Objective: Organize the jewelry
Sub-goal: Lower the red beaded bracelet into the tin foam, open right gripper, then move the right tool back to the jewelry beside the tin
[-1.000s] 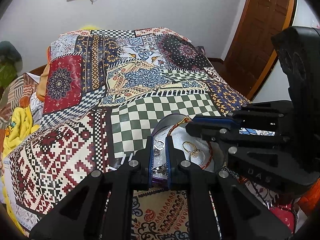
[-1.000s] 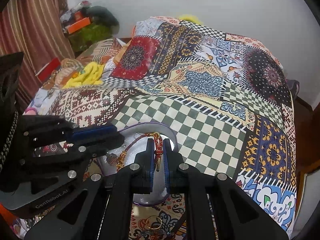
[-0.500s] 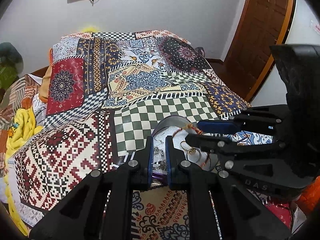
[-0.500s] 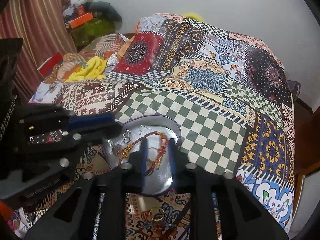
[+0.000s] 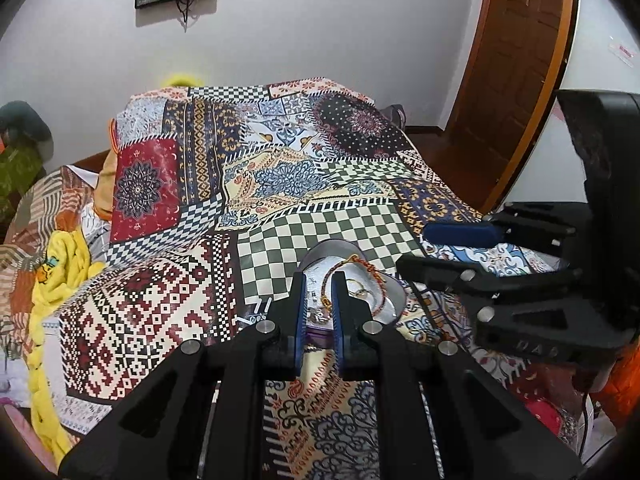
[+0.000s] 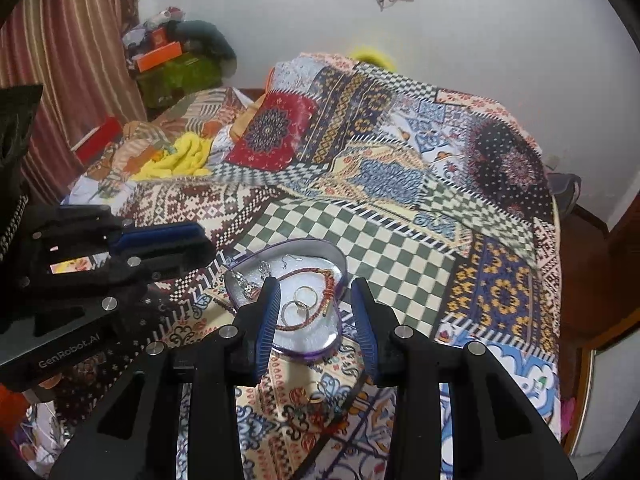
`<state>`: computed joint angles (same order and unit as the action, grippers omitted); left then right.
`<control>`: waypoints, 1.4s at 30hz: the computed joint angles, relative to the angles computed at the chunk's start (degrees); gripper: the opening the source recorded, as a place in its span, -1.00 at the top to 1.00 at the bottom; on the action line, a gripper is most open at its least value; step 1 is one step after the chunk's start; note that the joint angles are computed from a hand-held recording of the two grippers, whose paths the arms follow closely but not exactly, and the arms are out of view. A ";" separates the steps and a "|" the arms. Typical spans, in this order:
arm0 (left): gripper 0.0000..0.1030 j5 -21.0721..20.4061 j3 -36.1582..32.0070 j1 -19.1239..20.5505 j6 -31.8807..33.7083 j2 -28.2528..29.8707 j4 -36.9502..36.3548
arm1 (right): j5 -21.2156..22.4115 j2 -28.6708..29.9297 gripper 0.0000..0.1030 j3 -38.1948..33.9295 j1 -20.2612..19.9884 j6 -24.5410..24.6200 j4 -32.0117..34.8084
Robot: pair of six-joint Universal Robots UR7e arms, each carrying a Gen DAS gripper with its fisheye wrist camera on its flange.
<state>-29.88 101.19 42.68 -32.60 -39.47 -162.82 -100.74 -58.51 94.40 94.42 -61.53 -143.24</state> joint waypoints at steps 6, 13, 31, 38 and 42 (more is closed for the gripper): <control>0.79 0.36 0.39 -1.91 -1.10 -0.30 1.70 | 1.10 -2.81 0.36 0.65 -0.54 1.30 0.32; 0.79 -2.68 -0.20 -1.88 -3.37 0.37 4.39 | 0.25 -4.26 0.36 1.54 -1.77 1.52 -0.02; 0.78 -8.86 -2.19 1.09 -6.19 3.88 8.18 | -5.36 -2.46 0.36 2.24 -5.22 2.03 3.98; 0.78 -9.58 -1.31 1.60 -7.10 3.61 8.84 | -8.82 -0.54 0.35 3.00 -4.98 -1.37 2.80; 0.78 -10.02 -1.22 1.90 -6.96 3.77 8.12 | -8.91 -0.39 0.14 3.47 -5.14 -4.27 0.46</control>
